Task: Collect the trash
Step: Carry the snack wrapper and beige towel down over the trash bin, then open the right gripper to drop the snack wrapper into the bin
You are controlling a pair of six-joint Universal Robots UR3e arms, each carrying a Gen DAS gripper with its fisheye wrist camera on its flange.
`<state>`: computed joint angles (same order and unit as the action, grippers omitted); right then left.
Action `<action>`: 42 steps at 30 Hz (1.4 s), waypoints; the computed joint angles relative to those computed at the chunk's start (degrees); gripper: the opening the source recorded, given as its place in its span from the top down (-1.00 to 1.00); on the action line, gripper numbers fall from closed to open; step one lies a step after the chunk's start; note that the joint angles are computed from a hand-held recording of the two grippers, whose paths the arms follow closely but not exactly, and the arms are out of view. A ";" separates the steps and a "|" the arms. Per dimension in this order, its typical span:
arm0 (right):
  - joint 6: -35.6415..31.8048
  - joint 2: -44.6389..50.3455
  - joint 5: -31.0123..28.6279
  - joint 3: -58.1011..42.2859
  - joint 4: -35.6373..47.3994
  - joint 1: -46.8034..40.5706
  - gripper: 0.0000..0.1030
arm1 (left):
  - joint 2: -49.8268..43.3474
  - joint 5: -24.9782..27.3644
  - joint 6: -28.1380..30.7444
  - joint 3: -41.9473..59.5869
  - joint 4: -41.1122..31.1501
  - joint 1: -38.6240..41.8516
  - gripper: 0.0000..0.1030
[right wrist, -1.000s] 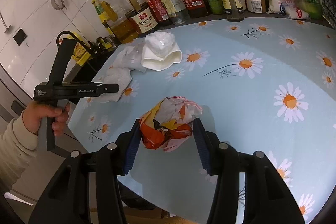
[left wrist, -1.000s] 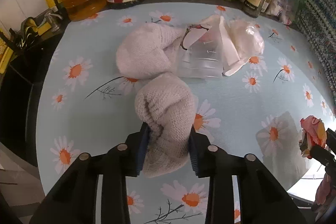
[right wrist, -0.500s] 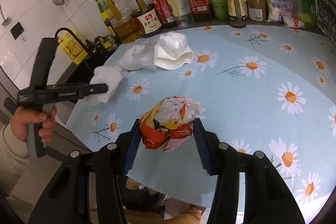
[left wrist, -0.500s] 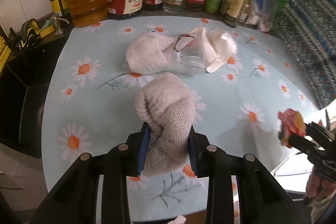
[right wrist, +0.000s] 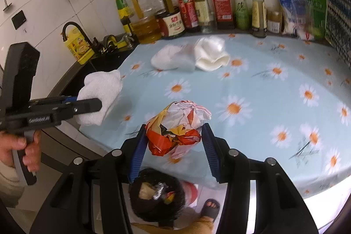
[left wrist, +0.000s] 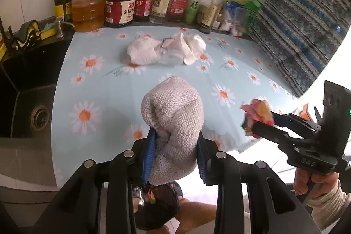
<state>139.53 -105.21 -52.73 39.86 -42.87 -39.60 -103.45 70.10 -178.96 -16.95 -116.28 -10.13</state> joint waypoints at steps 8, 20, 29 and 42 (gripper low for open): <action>16.52 -6.47 -6.48 12.12 -11.86 15.18 0.02 | 19.03 -7.50 8.74 -25.23 -0.52 9.63 0.39; 39.18 -11.32 -17.11 32.04 -29.71 40.68 0.02 | 36.55 -11.89 28.65 -40.30 -21.46 27.52 0.39; 43.11 -17.22 -17.84 48.36 -35.08 45.98 0.02 | 44.68 -8.97 35.94 -54.00 -26.62 33.65 0.39; 41.68 -23.17 -18.24 70.44 -39.81 45.72 0.01 | 48.26 -3.16 23.15 -82.13 -7.84 21.38 0.39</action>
<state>181.21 -128.38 -70.98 110.30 -82.68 6.12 -55.20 66.94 -155.81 -99.07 -124.12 11.25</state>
